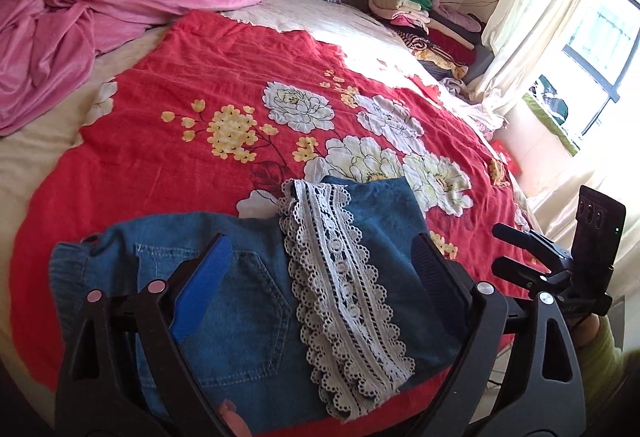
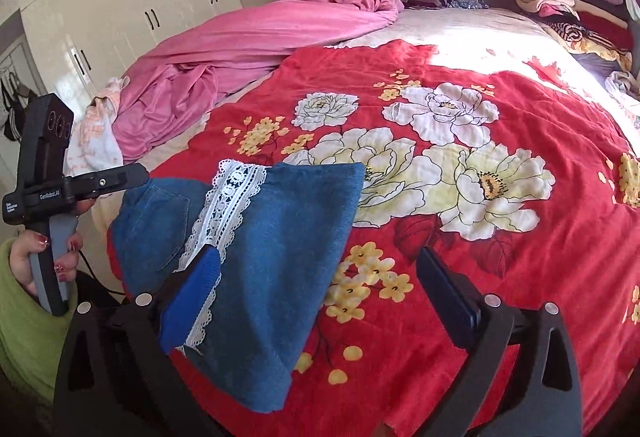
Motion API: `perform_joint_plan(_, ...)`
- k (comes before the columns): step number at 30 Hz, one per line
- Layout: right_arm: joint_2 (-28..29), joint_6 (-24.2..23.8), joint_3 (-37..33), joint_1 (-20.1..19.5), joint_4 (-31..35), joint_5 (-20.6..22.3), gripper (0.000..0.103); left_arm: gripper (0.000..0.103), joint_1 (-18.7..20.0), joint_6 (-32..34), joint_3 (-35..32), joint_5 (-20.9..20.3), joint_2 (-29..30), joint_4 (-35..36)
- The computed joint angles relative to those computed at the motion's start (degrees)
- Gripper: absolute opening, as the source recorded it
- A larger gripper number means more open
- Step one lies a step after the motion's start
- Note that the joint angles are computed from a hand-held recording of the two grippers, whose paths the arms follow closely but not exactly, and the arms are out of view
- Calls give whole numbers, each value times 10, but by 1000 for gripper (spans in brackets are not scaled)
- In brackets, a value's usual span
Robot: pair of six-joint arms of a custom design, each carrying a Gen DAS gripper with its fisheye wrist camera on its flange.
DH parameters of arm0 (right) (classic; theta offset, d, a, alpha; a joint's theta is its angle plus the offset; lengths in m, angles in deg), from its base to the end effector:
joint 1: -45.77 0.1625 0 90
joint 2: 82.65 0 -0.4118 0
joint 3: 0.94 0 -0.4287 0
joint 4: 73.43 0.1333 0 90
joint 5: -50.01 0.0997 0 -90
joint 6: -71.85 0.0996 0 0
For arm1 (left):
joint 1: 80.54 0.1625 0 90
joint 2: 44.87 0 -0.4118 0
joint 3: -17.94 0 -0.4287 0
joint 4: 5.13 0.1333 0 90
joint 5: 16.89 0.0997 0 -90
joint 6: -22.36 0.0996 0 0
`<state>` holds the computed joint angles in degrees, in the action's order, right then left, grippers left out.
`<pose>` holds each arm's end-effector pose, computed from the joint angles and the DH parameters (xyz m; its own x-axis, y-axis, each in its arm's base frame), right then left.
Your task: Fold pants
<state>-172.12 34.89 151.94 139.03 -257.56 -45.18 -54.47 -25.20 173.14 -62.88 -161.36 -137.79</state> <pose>0.1430 -0.3245 0.1566 -0.7672 -0.5244 0.3693 -0.6385 0.6795 -0.3614 -0.1403 -0.2941 0.1984 -0.9036 0.0982 -0.4169 0.3397 0.7571 -0.5580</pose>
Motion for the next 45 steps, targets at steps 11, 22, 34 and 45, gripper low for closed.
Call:
perform_joint_plan(11,-23,-36,46,-12,14,-5,98,86,-93,-162,34,-24,-116,171)
perform_joint_plan(22,-22,-61,75,-40,12,-12,98,78,-139,-239,64,-76,-92,179)
perform_joint_plan(34,12,-88,83,-51,-30,-24,98,30,-52,-174,62,-107,95,8)
perform_joint_plan(45,26,-118,85,-10,-64,-8,93,13,-93,-230,65,-103,-76,211)
